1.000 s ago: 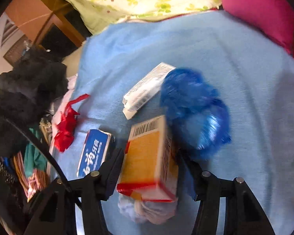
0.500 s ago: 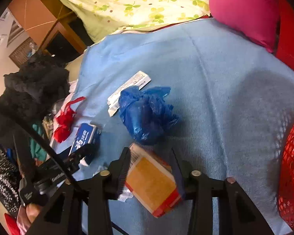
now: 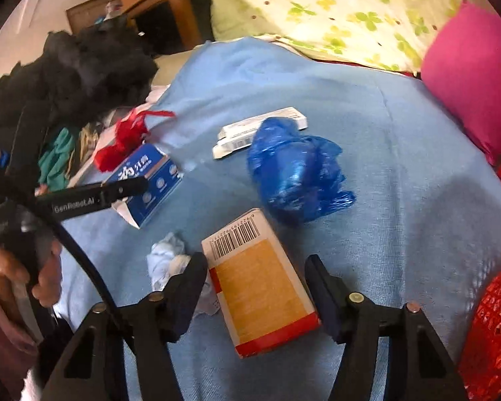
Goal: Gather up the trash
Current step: 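Lift both boxes off the blanket and carry them toward the wastebasket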
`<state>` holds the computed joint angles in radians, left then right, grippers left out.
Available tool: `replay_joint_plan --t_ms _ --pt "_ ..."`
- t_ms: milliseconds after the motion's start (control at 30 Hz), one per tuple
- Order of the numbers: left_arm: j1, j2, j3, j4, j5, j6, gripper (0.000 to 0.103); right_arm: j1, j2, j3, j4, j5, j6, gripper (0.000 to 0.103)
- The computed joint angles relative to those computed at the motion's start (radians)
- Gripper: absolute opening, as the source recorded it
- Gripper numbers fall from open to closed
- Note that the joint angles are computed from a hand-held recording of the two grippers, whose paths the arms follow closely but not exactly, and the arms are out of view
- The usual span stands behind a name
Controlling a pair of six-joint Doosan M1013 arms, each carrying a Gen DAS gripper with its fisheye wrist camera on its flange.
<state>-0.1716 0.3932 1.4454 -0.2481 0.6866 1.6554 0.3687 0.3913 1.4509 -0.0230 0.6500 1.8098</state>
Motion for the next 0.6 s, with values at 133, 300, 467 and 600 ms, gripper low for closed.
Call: replay_joint_plan --t_ms 133,300,467,600 --pt "-0.007 -0.003 0.005 0.029 -0.009 -0.016 0.065 0.009 0.001 -0.004 -0.033 0.016 -0.004 0.062" --pt "-0.044 0.019 -0.013 0.193 0.011 -0.116 0.068 0.017 0.008 -0.018 -0.07 0.031 -0.003 0.063" --pt "-0.033 0.011 0.009 0.172 -0.039 -0.148 0.06 0.046 0.001 -0.002 -0.204 0.001 0.04 0.058" --pt "-0.033 0.011 0.014 0.209 -0.055 -0.199 0.06 0.032 -0.003 0.01 -0.148 -0.025 0.021 0.058"
